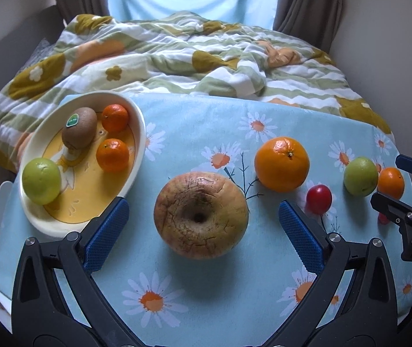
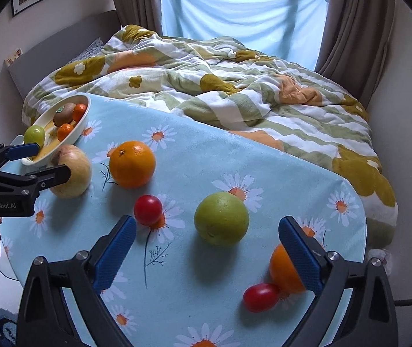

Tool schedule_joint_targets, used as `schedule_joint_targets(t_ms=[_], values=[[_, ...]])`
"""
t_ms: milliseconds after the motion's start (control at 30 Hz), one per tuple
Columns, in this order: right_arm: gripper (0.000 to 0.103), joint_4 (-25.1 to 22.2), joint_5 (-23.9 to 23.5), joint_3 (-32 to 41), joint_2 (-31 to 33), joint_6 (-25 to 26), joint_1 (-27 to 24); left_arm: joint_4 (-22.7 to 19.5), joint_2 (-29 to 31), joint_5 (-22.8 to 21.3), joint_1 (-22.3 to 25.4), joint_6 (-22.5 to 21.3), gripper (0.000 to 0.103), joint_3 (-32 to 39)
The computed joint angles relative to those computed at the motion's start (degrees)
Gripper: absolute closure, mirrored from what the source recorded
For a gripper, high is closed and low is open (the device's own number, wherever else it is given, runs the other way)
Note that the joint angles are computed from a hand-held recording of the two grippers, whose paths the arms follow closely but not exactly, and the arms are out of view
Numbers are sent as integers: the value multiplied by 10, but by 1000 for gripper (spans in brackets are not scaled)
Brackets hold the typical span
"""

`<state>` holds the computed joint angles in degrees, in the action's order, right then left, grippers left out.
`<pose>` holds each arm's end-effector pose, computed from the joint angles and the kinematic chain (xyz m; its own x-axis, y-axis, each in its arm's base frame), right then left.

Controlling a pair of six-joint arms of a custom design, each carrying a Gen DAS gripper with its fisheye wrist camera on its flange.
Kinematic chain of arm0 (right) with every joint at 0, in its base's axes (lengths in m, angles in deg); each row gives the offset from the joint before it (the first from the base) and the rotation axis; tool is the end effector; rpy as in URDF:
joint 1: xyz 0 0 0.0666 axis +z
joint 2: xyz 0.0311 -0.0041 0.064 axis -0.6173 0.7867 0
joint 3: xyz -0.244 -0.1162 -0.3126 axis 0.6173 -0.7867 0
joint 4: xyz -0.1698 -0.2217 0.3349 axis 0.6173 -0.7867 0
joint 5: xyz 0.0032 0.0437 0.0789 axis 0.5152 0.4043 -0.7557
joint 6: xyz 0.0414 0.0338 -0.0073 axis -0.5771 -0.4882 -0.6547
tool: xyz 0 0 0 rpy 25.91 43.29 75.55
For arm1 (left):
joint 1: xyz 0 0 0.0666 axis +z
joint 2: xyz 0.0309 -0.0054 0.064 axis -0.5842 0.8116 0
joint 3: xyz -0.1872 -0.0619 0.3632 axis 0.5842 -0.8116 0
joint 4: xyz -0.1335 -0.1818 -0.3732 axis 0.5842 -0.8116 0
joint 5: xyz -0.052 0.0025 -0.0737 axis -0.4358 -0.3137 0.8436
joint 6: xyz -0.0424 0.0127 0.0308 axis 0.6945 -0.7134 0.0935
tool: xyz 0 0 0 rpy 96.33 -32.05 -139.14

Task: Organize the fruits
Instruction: 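Grasp the large cracked brown apple with the left gripper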

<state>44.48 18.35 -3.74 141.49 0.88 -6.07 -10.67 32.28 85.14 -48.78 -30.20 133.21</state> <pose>0.4302 0.2568 0.3250 -0.8272 -0.0336 -0.5608 -0.0340 0.9994 -0.0097 0.5087 -0.1215 0.3061 -0.7957 0.2642 -0.5451 0.3353 0.9415 -0.0332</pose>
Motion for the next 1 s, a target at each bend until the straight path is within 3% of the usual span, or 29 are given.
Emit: schedule_joint_targets(t_ms=[133,233,433,467,667,1000], values=[[12,7,-20,-3,9,19,-12,6,19,-16,-5,12,0,2],[17,7,-38,-4,16,26,-18,4,32,-26,-7,17,10,5],[23,6,-54,-4,23,41,-24,5,41,-31,-6,29,12,5],[23,6,-56,-3,25,43,-25,6,41,-31,-6,30,20,5],[24,6,-66,3,35,52,-30,2,41,-33,-7,26,20,6],[35,7,-71,10,49,52,-30,-7,24,-40,-6,17,21,-9]])
